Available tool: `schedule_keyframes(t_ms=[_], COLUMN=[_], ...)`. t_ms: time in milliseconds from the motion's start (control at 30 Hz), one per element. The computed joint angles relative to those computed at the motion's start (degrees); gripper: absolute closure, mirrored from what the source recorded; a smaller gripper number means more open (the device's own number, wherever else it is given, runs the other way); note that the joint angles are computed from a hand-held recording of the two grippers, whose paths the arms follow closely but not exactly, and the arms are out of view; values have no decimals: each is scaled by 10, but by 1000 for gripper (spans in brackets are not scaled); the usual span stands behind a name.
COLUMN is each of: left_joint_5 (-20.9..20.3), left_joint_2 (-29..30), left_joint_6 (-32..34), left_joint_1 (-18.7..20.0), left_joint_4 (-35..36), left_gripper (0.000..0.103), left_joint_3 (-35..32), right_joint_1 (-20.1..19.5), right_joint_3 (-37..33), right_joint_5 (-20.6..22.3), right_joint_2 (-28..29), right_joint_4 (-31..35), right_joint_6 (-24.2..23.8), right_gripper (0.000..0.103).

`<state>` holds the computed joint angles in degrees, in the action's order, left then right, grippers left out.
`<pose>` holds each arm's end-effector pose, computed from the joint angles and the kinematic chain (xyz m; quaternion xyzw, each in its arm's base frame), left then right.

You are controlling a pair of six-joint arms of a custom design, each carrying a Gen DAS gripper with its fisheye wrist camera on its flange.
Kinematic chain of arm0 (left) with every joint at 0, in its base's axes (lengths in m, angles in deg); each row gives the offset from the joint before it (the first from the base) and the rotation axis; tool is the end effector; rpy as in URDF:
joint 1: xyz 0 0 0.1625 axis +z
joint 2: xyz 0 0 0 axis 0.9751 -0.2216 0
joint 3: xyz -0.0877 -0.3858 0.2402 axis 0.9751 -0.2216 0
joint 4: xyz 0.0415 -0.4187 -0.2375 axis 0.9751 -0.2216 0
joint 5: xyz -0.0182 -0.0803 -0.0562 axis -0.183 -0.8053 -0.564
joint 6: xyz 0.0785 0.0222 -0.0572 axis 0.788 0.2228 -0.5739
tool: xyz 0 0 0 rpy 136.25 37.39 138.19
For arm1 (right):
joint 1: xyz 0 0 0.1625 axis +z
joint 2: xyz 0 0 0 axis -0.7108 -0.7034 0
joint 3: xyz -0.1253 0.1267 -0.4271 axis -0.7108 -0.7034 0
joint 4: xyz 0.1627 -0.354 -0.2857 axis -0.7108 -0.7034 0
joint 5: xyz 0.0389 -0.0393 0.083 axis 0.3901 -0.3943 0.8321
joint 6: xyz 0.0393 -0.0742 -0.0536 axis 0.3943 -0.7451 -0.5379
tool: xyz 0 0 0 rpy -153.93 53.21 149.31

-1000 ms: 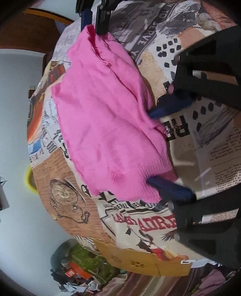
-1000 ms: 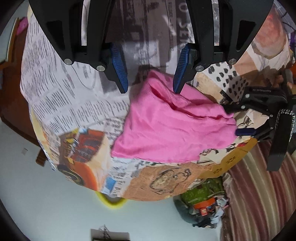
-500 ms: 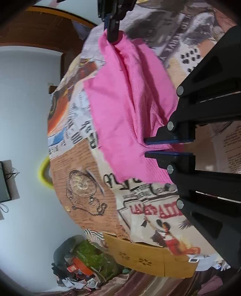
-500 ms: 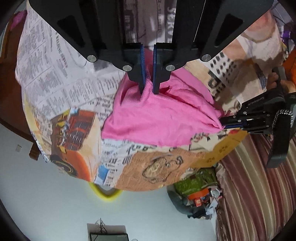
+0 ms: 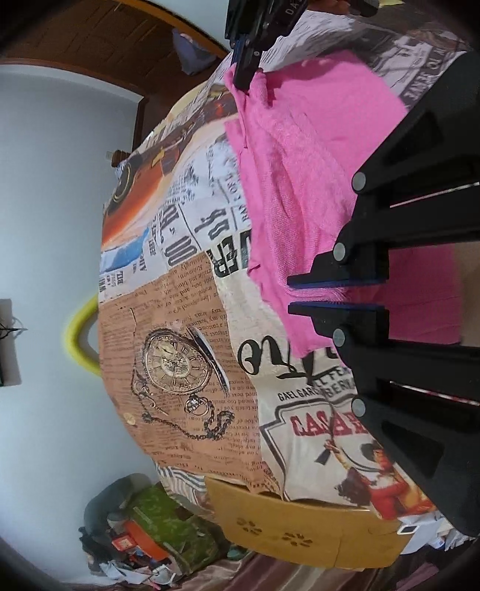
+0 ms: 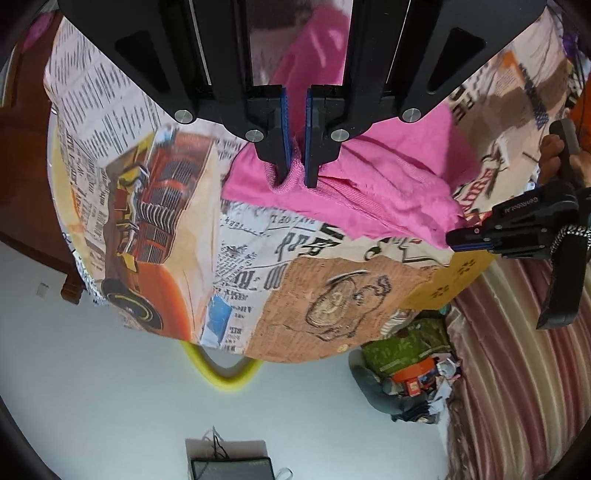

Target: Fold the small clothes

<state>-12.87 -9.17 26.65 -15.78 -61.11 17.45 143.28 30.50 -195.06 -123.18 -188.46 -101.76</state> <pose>-0.2342 -0.8222 0.1227 0.3875 0.8643 -0.1621 0.2766 0.1804 -0.6760 0.2017 0.1288 -0.8905 0.3409 0.2724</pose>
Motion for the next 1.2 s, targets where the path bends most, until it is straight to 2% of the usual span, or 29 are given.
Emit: schedule_keyframes(t_ms=[67, 133, 200, 267, 300, 333, 367, 467, 600, 700, 900, 933, 967, 1000, 1033, 1067, 1133, 1200], left_joint_5=[0, 19, 33, 34, 29, 21, 17, 15, 6, -14, -69, -76, -81, -86, -83, -78, -67, -61], left_joint_2=[19, 35, 47, 51, 49, 46, 43, 33, 14, 2, 8, 10, 13, 15, 17, 17, 18, 13], left_joint_6=[7, 14, 20, 21, 17, 6, -2, -19, -53, -86, -126, -123, -121, -119, -116, -112, -98, -81], left_joint_1=[3, 3, 3, 5, 7, 10, 12, 18, 31, 42, 57, 58, 58, 58, 57, 55, 51, 49], left_joint_4=[18, 13, 2, -18, -22, -22, -20, -12, 25, 65, 136, 138, 143, 147, 143, 132, 110, 78], left_gripper=[97, 95, 86, 69, 65, 60, 57, 54, 45, 44, 46, 55, 68, 75, 85, 95, 96, 97], left_joint_3=[-26, -42, -54, -61, -63, -65, -65, -64, -52, -44, -55, -55, -58, -61, -60, -56, -49, -37], right_joint_1=[-6, -12, -16, -19, -20, -20, -19, -13, -10, -13, -23, -25, -26, -28, -28, -28, -29, -27], right_joint_3=[-12, -26, -36, -38, -38, -37, -35, -25, -6, 11, 7, 5, 1, -4, -8, -13, -21, -28], right_joint_5=[-4, -11, -15, -20, -18, -18, -21, -37, -27, -10, -10, -7, -2, 5, 7, 8, 13, 10], right_joint_2=[7, 14, 20, 23, 22, 21, 20, 20, 1, -11, 1, 4, 8, 13, 16, 21, 28, 35], right_joint_4=[7, 22, 34, 31, 30, 28, 23, -25, -35, -32, -3, -3, -3, -1, -2, -3, 0, -8], right_joint_6=[6, 22, 32, 40, 42, 46, 48, 21, 18, 28, 44, 44, 44, 43, 42, 39, 31, 18], right_gripper=[98, 97, 97, 97, 97, 94, 87, 69, 68, 58, 56, 56, 56, 57, 65, 78, 92, 96])
